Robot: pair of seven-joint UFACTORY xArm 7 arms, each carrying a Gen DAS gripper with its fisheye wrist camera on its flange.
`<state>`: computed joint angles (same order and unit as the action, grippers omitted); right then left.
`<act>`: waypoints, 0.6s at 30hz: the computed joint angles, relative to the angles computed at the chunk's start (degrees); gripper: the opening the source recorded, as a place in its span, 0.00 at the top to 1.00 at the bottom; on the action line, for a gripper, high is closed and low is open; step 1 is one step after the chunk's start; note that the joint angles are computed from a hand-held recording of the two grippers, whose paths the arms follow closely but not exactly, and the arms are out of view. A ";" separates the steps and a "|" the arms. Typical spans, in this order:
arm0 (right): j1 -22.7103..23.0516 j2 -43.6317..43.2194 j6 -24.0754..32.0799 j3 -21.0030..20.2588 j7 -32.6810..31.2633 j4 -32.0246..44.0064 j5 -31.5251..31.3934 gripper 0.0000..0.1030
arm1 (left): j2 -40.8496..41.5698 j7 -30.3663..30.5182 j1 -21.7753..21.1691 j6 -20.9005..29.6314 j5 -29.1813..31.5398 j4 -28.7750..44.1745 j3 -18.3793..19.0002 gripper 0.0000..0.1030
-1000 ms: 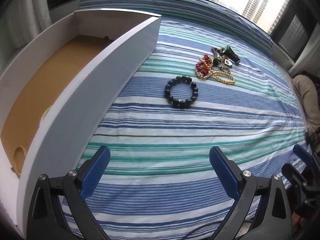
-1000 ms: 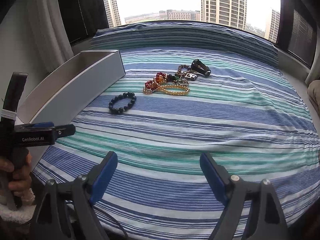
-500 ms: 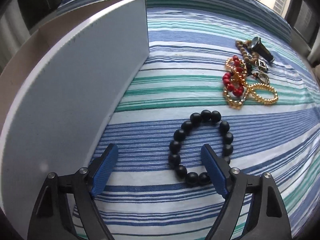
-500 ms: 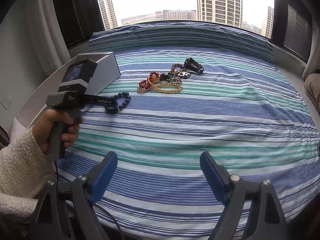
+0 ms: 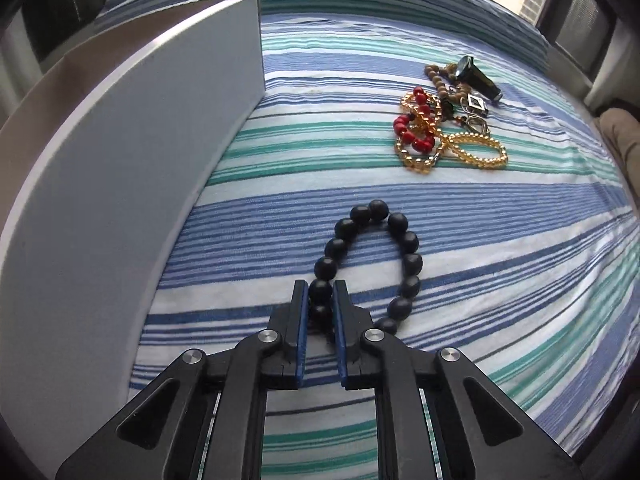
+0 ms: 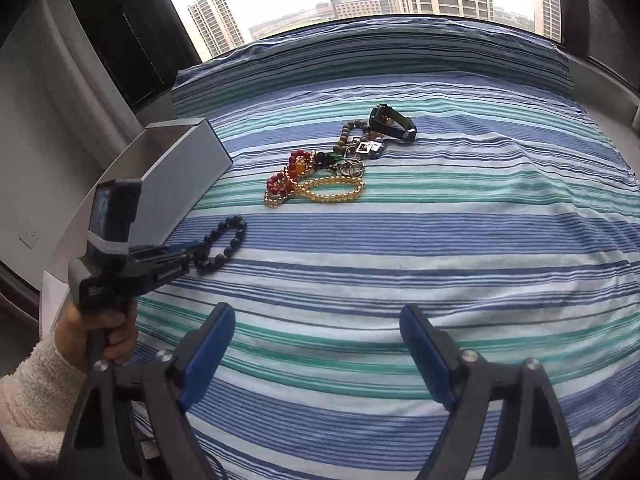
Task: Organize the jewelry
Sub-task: 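Grasp the black bead bracelet with the left gripper, then grasp and lift the gold bead necklace with the right gripper while the left holds the bracelet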
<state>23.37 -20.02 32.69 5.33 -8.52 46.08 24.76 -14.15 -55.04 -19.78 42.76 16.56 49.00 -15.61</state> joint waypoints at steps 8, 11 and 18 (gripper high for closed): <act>-1.07 26.54 3.37 2.49 -9.79 24.98 3.72 0.45 | -10.62 -0.75 -2.11 2.12 -6.64 -8.46 -1.33 0.90; -0.68 34.43 2.62 5.10 -10.48 32.24 -2.93 0.54 | -12.71 -1.66 -2.03 2.37 -6.86 -10.15 -2.38 0.90; 1.01 44.44 2.76 6.23 -7.07 41.32 -15.52 0.68 | -14.11 -1.89 -1.78 1.65 -6.94 -11.34 -3.11 0.90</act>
<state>24.37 24.41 35.46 11.55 -15.59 87.40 9.24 -28.26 -56.92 -21.56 44.41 9.62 37.66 -18.72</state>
